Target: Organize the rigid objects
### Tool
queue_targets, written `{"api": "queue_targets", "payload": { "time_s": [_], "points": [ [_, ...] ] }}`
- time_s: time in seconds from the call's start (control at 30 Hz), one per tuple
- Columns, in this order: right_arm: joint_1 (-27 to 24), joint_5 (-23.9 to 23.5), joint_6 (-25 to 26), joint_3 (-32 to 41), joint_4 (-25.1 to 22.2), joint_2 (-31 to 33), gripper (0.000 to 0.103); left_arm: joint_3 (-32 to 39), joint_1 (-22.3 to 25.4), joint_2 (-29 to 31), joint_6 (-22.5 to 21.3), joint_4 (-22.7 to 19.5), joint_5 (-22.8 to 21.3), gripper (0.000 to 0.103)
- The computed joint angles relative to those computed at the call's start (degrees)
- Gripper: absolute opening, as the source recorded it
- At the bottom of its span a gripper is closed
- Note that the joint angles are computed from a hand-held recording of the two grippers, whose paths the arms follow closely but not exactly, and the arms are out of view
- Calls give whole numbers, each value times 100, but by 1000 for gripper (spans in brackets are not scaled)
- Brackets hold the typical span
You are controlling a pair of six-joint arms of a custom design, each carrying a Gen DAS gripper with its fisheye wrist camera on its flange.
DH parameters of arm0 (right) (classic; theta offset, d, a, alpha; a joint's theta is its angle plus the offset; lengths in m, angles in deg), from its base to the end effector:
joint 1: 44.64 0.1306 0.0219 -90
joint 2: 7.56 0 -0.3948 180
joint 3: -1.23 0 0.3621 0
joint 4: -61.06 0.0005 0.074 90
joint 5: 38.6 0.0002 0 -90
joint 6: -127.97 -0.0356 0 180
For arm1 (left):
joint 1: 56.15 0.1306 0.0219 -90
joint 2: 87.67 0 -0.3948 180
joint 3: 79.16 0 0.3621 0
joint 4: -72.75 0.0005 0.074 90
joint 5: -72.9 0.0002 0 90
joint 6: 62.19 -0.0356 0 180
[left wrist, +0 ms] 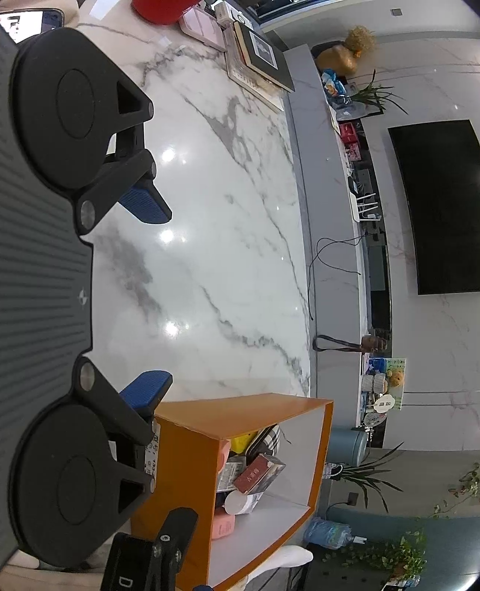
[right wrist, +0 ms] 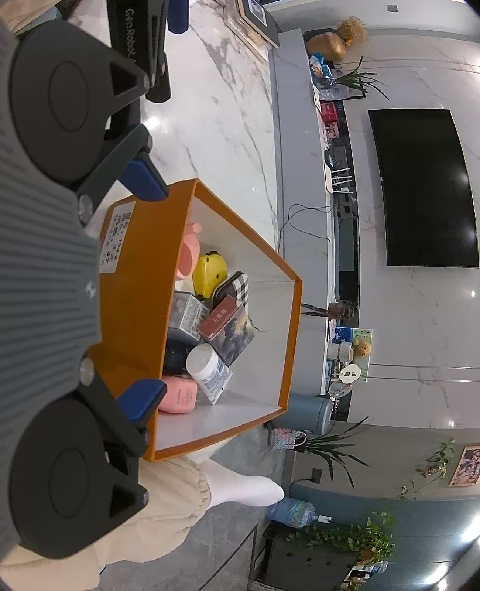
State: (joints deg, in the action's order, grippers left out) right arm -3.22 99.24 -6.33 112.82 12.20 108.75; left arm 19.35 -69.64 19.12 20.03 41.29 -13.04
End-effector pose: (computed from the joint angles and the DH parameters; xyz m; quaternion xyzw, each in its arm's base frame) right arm 0.4795 0.3872 0.3758 0.1485 0.8649 -0.0880 0.4714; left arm 0.5617 -0.1379 0.3863 0.1818 0.8865 -0.0532 0.4223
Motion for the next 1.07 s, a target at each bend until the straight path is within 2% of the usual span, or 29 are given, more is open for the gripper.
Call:
{"api": "queue_targets", "payload": {
  "time_s": [1.07],
  "points": [
    [47,12,-64,114,-177,77,101,-117,-15,-177,-9,88,-29,103]
  ]
}}
